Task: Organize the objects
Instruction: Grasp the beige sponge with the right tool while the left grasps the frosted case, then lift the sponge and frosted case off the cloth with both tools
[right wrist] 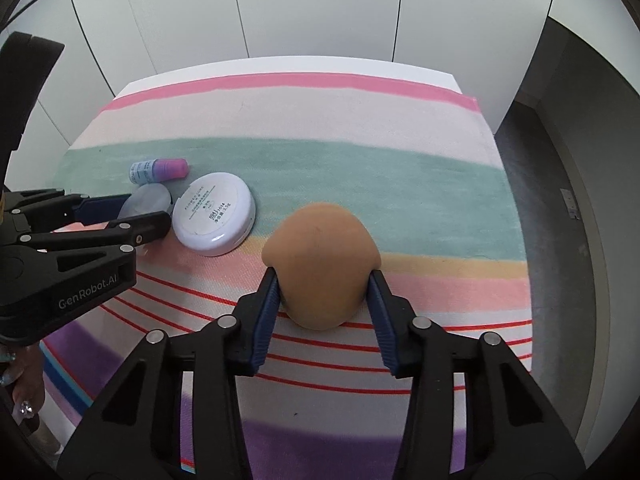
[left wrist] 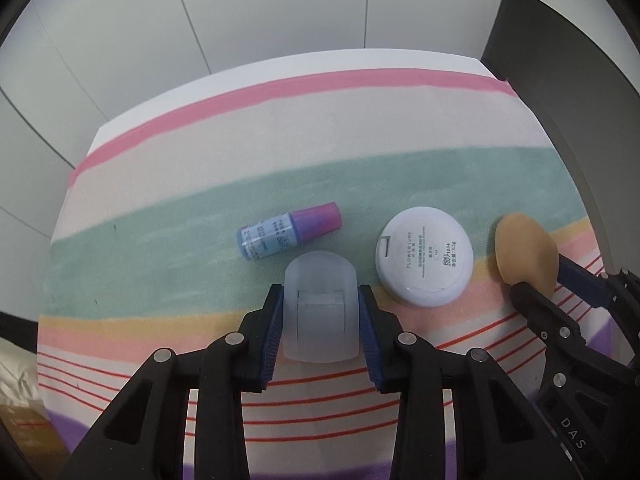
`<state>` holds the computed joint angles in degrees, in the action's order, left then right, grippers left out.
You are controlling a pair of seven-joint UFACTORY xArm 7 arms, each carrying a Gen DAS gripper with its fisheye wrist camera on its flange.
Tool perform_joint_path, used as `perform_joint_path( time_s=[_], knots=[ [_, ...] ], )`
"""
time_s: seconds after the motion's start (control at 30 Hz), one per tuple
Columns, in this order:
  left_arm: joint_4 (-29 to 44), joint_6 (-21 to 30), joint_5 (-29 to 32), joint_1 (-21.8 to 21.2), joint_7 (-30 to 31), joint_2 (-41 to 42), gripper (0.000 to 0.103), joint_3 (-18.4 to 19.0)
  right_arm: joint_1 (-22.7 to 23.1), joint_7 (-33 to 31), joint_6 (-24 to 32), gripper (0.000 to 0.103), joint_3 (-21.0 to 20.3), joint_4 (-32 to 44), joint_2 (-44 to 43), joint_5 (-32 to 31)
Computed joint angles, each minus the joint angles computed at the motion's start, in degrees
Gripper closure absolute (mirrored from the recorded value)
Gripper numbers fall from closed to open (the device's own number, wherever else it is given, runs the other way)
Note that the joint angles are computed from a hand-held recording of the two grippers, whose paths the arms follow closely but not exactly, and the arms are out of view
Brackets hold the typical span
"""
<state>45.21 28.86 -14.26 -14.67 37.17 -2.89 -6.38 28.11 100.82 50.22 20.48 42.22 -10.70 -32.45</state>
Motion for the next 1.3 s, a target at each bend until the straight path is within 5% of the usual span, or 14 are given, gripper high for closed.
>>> perform_joint_path(
  time_s=[0.37,0.6,1.3],
  knots=[
    [2.90,3.71,0.47,0.96,-0.03,-2.27,0.066,0.86,0.34,-1.03,2.95,0.072,0.29,2.11,-1.11,2.44],
    [4.69,6.36,1.30,1.35,-0.49,-6.28,0.066,1.81,0.41,-2.92,9.52,0.073,1.13,6.98,-2.64,3.57],
    [20.48,24.37,-4.27,4.26,3.48,-19.15,0.066,8.22,5.16,-9.95,43.59,0.074,7.20,42.15,3.34,-6.54]
  ],
)
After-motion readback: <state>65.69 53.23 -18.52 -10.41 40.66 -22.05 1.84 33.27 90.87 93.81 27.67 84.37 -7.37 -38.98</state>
